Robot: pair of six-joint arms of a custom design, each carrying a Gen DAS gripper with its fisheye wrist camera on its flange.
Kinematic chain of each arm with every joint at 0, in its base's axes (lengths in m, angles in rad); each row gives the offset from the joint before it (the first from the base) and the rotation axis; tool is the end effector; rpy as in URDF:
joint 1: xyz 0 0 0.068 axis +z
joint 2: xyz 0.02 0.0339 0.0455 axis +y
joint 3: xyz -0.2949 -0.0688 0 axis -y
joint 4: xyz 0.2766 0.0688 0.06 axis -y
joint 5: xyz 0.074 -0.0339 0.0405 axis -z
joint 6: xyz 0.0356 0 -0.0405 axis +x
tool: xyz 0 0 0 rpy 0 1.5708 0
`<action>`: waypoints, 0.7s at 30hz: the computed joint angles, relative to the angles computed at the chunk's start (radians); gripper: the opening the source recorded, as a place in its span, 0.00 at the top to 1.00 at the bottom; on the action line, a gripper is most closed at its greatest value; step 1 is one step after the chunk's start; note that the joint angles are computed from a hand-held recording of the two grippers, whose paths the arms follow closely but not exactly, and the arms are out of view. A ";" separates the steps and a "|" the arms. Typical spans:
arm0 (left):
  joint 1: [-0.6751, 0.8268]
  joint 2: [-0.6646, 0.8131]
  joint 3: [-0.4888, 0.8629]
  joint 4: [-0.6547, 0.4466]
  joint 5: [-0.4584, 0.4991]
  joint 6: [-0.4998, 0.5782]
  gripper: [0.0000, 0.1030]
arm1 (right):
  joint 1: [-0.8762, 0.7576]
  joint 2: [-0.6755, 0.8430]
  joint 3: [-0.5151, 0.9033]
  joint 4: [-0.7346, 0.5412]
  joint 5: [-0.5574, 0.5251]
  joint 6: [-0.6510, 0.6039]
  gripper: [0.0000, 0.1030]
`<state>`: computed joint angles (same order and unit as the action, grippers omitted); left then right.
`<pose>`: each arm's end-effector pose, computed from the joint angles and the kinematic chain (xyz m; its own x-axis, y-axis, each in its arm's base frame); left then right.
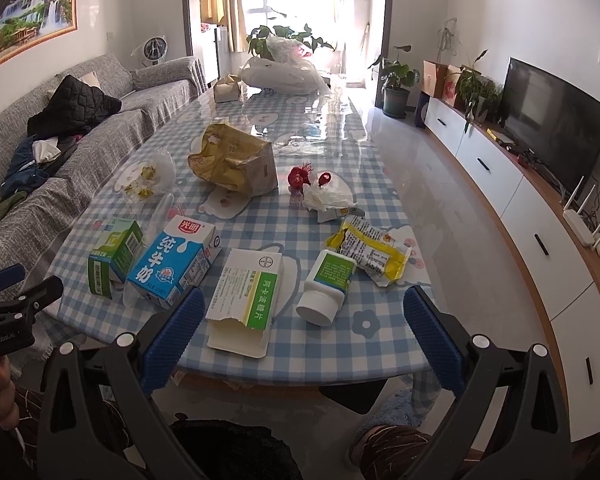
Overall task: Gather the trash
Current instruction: 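Grasp the green medicine box with the left gripper while the right gripper grasps the white pill bottle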
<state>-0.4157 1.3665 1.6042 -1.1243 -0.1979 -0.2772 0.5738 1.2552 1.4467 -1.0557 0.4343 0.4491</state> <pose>0.2624 -0.1082 0.4413 -0.7591 0.0418 -0.6496 0.0775 0.9966 -0.0264 0.2245 0.1273 0.4245 -0.6896 0.0232 -0.7238 0.0404 0.9992 -0.0064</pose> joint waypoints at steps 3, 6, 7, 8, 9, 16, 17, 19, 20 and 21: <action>0.002 0.032 0.049 -0.019 -0.015 0.006 0.06 | -0.017 0.027 0.041 -0.022 0.005 -0.026 0.07; 0.006 0.074 0.112 -0.039 -0.017 0.018 0.06 | -0.046 0.067 0.101 -0.049 0.005 -0.047 0.07; 0.013 0.090 0.137 -0.046 -0.011 0.022 0.06 | -0.060 0.081 0.120 -0.058 0.002 -0.054 0.07; 0.017 0.101 0.154 -0.049 -0.004 0.024 0.06 | -0.072 0.096 0.139 -0.066 -0.001 -0.061 0.07; 0.026 0.121 0.184 -0.060 0.008 0.025 0.06 | -0.082 0.104 0.147 -0.069 -0.003 -0.068 0.07; 0.054 0.234 0.320 -0.098 0.011 0.053 0.06 | -0.179 0.212 0.236 -0.068 -0.045 -0.106 0.07; 0.057 0.242 0.324 -0.097 0.012 0.057 0.06 | -0.192 0.233 0.248 -0.066 -0.052 -0.108 0.07; 0.063 0.272 0.347 -0.104 0.009 0.067 0.06 | -0.212 0.267 0.260 -0.060 -0.069 -0.111 0.07; 0.066 0.285 0.352 -0.102 0.007 0.074 0.06 | -0.216 0.280 0.261 -0.059 -0.076 -0.110 0.07; 0.069 0.293 0.355 -0.100 0.007 0.078 0.06 | -0.223 0.295 0.265 -0.058 -0.085 -0.109 0.07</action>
